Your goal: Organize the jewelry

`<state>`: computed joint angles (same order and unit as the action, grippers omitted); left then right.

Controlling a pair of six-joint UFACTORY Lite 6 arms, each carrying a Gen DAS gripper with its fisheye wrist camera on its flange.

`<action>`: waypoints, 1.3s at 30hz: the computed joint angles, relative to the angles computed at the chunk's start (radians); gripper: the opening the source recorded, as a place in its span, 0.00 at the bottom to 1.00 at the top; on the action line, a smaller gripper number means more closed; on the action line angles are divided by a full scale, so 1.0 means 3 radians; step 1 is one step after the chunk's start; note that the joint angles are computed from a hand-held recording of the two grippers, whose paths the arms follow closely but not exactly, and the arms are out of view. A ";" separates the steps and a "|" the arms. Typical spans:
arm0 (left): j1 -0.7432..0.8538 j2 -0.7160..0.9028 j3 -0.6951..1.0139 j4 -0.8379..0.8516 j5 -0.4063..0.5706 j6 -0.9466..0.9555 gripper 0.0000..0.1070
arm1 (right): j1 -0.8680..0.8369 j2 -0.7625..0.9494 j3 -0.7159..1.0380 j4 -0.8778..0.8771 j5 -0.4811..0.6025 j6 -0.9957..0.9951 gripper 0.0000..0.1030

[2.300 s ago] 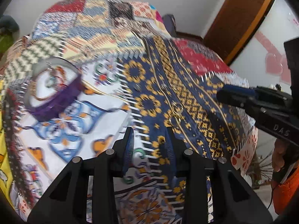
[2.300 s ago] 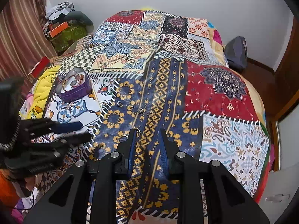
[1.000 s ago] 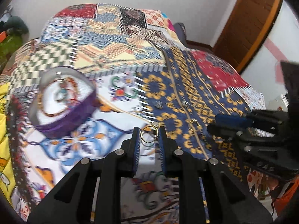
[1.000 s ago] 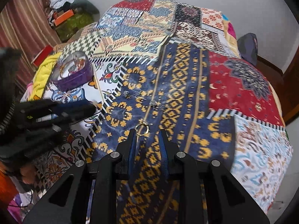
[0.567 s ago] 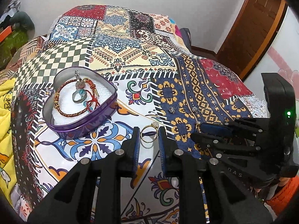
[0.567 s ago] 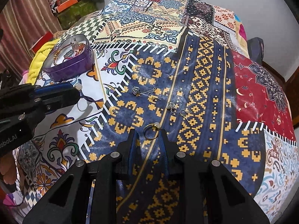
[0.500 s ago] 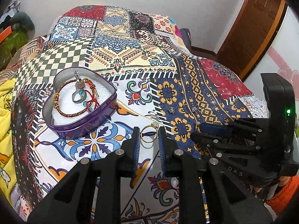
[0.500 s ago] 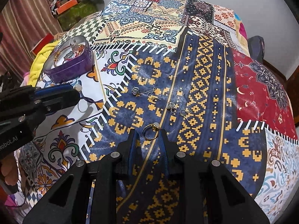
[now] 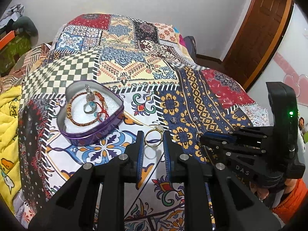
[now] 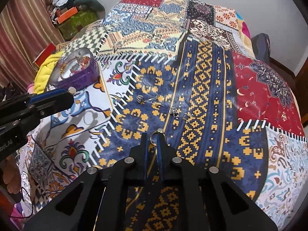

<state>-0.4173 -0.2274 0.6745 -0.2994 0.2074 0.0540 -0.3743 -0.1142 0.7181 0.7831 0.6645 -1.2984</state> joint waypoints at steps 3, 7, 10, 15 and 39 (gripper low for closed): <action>0.0036 -0.0103 -0.0024 0.0053 0.0035 -0.0047 0.17 | 0.0026 -0.0154 -0.0037 -0.0072 0.0003 0.0007 0.08; 0.0072 -0.0186 -0.0067 0.0093 0.0058 -0.0092 0.17 | 0.0059 -0.0368 -0.0154 -0.0112 -0.0065 -0.0038 0.08; 0.0139 -0.0186 -0.0091 -0.0131 0.0075 0.0136 0.17 | 0.0138 -0.0345 -0.0162 -0.0267 -0.0142 0.0166 0.20; 0.0204 -0.0156 -0.0142 -0.0384 0.0055 0.0416 0.17 | 0.0120 -0.0155 -0.0126 -0.0266 -0.0164 0.0210 0.38; 0.0349 -0.0243 -0.0176 -0.0513 0.0052 0.0576 0.17 | -0.0001 -0.0198 -0.0030 0.0056 0.0114 -0.0040 0.08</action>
